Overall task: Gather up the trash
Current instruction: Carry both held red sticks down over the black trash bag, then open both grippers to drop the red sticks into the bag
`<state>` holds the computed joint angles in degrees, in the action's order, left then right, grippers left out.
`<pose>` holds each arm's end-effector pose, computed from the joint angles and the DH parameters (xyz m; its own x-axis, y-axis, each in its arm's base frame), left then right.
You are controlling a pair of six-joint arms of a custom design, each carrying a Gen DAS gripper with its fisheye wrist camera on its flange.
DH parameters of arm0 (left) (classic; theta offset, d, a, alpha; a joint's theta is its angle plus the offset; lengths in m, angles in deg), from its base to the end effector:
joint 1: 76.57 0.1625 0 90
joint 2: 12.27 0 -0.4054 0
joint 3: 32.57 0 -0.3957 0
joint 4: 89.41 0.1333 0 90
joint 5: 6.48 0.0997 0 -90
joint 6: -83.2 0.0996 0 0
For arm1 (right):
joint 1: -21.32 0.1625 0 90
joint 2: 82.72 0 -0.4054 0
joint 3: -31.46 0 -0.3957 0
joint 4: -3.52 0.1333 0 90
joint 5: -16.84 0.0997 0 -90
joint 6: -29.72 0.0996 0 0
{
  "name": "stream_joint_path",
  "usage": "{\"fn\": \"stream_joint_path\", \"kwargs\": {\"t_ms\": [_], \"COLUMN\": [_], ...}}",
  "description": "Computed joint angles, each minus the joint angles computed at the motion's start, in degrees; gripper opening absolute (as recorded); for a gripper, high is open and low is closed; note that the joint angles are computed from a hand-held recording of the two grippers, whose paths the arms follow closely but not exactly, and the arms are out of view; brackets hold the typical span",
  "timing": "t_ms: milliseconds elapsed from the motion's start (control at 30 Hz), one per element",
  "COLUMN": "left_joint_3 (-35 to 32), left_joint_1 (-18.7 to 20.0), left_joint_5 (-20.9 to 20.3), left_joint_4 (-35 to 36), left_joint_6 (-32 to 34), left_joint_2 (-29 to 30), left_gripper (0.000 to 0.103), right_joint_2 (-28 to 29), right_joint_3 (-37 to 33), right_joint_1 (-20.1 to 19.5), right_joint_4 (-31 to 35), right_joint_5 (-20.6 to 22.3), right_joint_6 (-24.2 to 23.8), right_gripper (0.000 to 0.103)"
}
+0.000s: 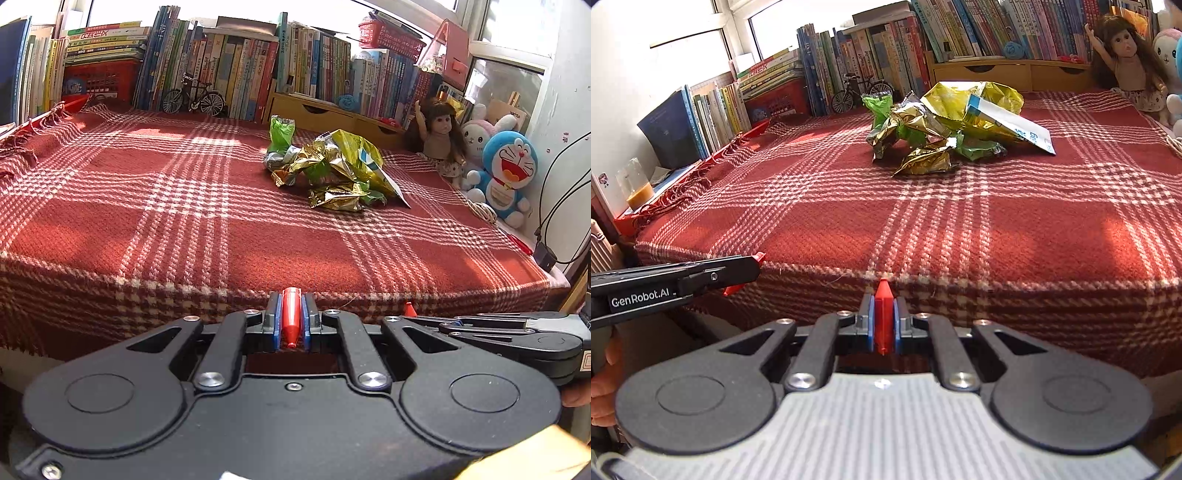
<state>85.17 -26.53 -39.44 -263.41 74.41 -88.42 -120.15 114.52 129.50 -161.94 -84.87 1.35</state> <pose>-0.1569 -0.5249 0.3207 -0.8437 -0.1698 -0.5092 0.3494 0.5464 -0.7612 0.3363 -0.6617 0.0910 -0.7177 -0.5760 0.3913 -0.6952 0.6256 -0.3540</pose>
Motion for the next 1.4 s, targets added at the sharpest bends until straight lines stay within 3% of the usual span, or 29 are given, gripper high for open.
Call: {"fn": "stream_joint_path", "kwargs": {"t_ms": [233, 400, 633, 900, 1000, 1067, 1100, 1267, 1367, 1400], "left_joint_3": [3.87, 5.31, 2.88, 0.77, 0.41, 0.2, 0.19, 0.39, 0.6, 0.65], "left_joint_1": [-0.76, -0.06, 2.92, 5.38, 5.75, 5.83, 5.77, 5.15, 4.79, 4.69], "left_joint_5": [0.32, -0.83, -2.8, -5.34, -6.04, -6.2, -6.03, -5.03, -4.31, -4.16], "left_joint_4": [5.67, 13.61, 28.03, 34.2, 34.54, 34.93, 35.01, 34.14, 33.49, 33.14], "left_joint_6": [-5.25, -12.4, -22.2, -27.07, -27.02, -27.06, -27.05, -26.08, -25.28, -24.96], "left_joint_2": [-2.55, -4.39, -4.56, -3.51, -3.27, -3.16, -3.09, -2.79, -2.81, -2.77], "left_gripper": [0.01, 0.01, 0.01, 0.011, 0.018, 0.035, 0.039, 0.044, 0.046, 0.047], "right_joint_2": [-1.57, -1.97, -0.82, 1.04, 1.5, 1.78, 1.83, 1.81, 1.71, 1.67], "right_joint_3": [2.64, 3.97, 2.82, 0.73, 0.36, 0.09, 0.01, -0.08, -0.09, -0.09], "right_joint_1": [-0.69, -0.81, -0.98, -1.19, -1.17, -1.12, -1.15, -1.28, -1.32, -1.32], "right_joint_4": [5.12, 9.43, 13.63, 15.45, 15.55, 15.59, 15.65, 15.6, 15.54, 15.49], "right_joint_5": [-0.39, -1.57, -3.14, -4.09, -4.25, -4.45, -4.45, -4.46, -4.41, -4.33], "right_joint_6": [1.97, 1.9, 3.89, 5.63, 5.9, 6.18, 6.31, 6.72, 6.77, 6.74], "right_gripper": [0.015, 0.015, 0.015, 0.016, 0.019, 0.02, 0.02, 0.021, 0.031, 0.038]}}
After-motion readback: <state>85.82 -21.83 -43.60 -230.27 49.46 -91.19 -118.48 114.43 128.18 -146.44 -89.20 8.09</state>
